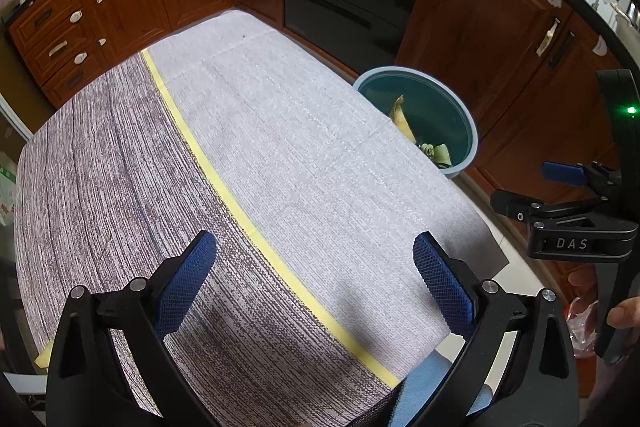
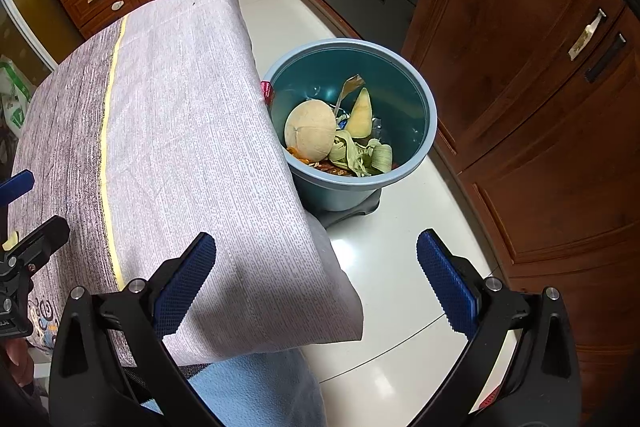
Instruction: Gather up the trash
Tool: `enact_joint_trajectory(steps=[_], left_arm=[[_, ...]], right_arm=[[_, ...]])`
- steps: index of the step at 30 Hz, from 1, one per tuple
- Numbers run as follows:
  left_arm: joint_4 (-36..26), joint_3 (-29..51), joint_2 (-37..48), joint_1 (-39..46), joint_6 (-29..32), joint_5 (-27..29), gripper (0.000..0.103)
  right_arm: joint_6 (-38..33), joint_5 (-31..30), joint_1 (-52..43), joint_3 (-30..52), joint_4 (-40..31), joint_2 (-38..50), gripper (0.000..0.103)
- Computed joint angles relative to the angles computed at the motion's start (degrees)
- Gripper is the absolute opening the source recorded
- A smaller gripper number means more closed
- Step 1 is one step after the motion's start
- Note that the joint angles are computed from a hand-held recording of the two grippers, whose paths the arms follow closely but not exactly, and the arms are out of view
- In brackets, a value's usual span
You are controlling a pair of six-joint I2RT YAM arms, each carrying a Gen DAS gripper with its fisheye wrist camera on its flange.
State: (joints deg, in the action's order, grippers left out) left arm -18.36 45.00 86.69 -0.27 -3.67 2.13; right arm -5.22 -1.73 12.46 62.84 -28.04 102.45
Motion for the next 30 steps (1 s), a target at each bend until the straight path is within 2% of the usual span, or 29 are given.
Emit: enact_joint_trajectory(steps=[19, 30], left_arm=[[0.9, -0.45, 0.13, -1.16, 0.52, -0.56, 0.099], [-0.98, 0.31, 0.15, -0.86, 0.16, -0.55, 0.099]], right_arm=[[0.16, 0.53, -0.27, 0.87, -0.15, 1.17, 0.097], [0.19, 0.83, -0.11, 1.24, -0.56, 1.04, 0.097]])
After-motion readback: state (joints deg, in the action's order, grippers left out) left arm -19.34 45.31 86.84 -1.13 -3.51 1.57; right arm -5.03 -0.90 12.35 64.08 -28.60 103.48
